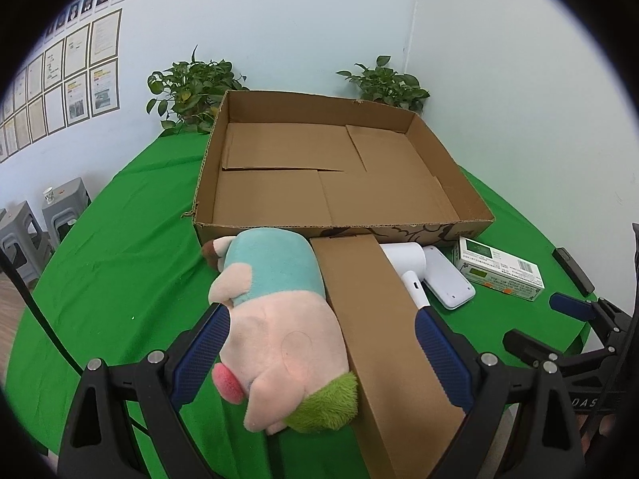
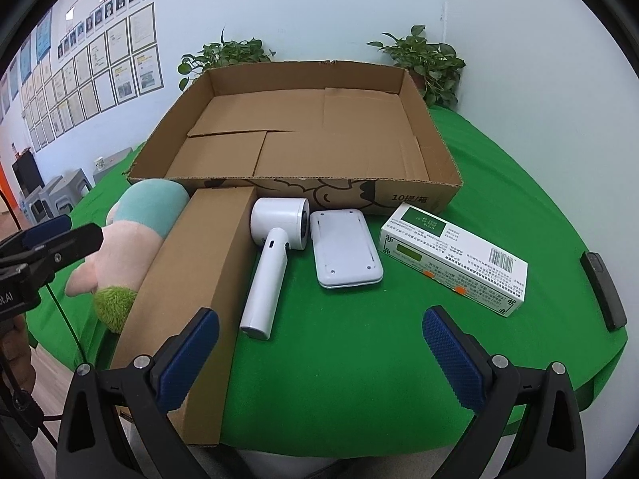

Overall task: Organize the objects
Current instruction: 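Move the right tool toward the plush pig beside the long box, then close the right gripper on the pink-and-teal plush pig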

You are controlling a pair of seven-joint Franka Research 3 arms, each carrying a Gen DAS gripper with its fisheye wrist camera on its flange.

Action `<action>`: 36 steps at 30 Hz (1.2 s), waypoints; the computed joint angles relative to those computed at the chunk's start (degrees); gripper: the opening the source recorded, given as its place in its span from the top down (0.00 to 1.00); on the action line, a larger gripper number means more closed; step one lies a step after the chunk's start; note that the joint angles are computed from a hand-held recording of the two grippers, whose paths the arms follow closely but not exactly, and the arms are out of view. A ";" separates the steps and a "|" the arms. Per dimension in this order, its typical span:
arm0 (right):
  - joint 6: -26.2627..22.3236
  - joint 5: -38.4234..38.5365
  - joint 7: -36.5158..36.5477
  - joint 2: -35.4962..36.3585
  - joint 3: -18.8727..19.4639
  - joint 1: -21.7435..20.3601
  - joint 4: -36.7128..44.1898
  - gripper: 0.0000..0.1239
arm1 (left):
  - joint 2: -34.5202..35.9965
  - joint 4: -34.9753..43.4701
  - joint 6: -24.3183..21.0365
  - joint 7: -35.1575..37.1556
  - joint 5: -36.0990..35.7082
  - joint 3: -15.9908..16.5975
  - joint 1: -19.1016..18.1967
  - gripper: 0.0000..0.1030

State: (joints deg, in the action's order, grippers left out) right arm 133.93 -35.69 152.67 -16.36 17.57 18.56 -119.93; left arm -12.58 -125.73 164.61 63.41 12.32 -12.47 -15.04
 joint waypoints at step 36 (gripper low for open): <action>15.01 39.97 -51.64 18.40 -7.55 7.29 20.16 0.17 | -1.79 -4.36 -6.85 11.06 -18.97 5.19 -2.31 0.44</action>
